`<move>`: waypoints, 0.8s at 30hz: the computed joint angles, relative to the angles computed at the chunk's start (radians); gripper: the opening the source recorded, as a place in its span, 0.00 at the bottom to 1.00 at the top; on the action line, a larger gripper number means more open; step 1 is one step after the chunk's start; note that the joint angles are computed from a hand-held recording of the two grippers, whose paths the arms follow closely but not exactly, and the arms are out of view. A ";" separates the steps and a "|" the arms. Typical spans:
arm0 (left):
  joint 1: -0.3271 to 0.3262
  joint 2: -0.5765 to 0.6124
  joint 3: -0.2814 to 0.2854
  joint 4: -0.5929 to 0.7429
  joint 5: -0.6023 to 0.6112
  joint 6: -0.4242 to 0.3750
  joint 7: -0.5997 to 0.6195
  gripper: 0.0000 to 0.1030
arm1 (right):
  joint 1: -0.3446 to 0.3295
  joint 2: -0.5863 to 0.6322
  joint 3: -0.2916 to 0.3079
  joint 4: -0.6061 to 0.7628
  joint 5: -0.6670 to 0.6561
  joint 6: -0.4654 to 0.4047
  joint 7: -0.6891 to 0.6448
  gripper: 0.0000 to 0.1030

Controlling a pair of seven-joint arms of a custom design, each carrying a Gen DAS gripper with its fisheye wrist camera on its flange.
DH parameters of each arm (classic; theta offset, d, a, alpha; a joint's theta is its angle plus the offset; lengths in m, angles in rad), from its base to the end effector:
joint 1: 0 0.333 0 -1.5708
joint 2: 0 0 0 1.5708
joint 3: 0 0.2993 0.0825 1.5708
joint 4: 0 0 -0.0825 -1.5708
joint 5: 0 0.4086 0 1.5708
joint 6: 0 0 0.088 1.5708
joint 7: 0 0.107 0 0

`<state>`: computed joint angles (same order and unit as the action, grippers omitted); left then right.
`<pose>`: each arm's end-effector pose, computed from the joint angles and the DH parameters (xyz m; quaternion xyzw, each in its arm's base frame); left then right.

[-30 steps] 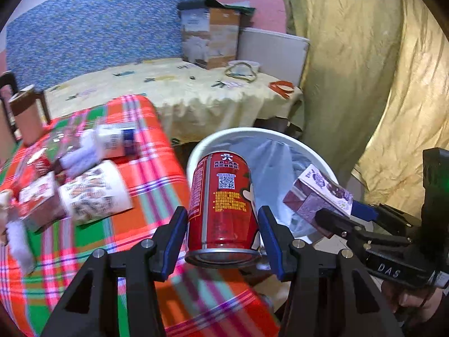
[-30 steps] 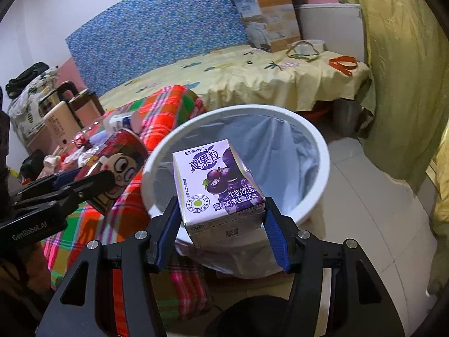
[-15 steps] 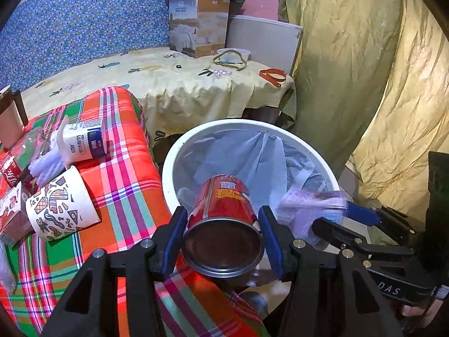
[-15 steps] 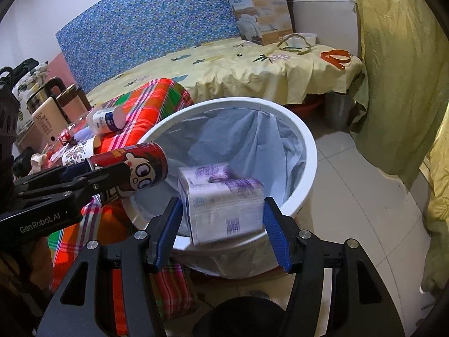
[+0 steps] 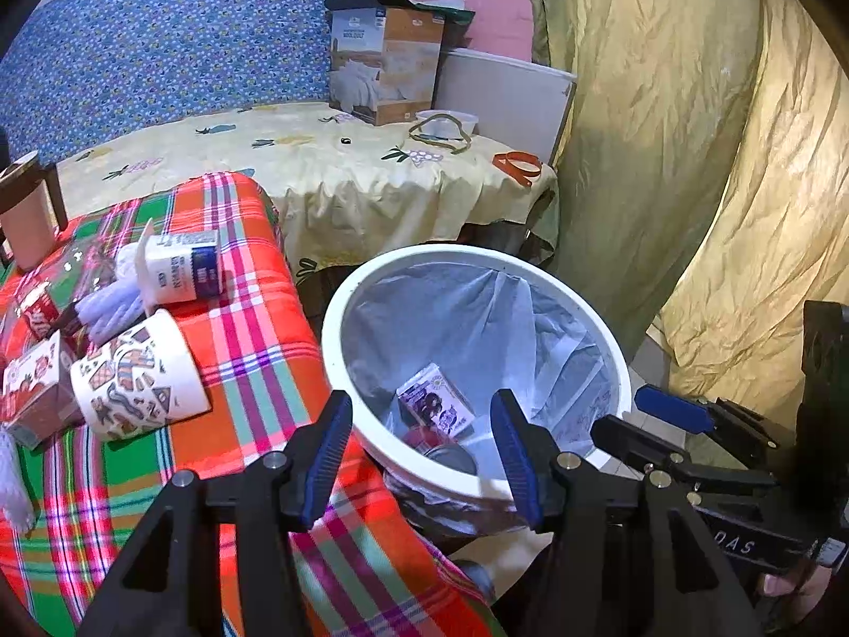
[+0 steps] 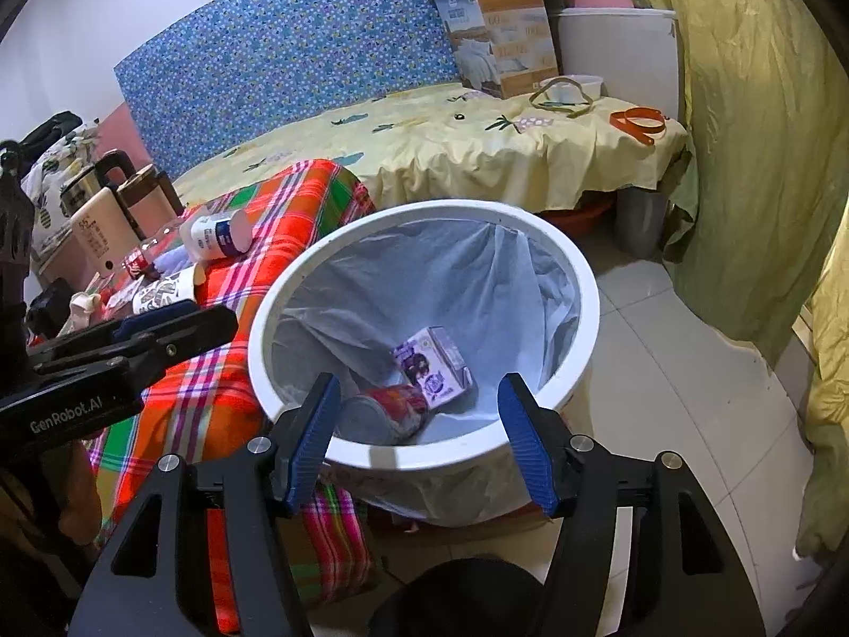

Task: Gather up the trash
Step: 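Move both tools back over the table toward the remaining trash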

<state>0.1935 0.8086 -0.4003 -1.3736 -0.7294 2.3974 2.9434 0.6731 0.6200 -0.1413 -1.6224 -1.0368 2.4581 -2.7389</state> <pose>0.7635 -0.0950 0.2649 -0.2908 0.8639 -0.4104 0.0267 0.6149 0.3770 0.2567 -0.4157 0.8184 -0.3069 0.2515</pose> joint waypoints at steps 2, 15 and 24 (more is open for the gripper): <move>0.011 -0.005 -0.002 -0.009 -0.008 -0.007 0.001 0.55 | 0.006 0.000 -0.002 0.003 -0.008 -0.001 0.006 0.61; 0.083 -0.055 0.004 -0.082 -0.117 0.024 0.060 0.54 | 0.020 0.048 -0.005 0.093 -0.024 0.034 -0.035 0.61; 0.115 -0.053 0.020 -0.084 -0.150 0.065 0.067 0.54 | 0.037 0.140 -0.025 0.222 0.050 0.077 -0.152 0.61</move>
<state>0.3087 0.7554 -0.3805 -1.4575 -0.8792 2.4620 3.0109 0.7097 0.7599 -0.1661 -1.4007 -0.9867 2.5353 -2.8907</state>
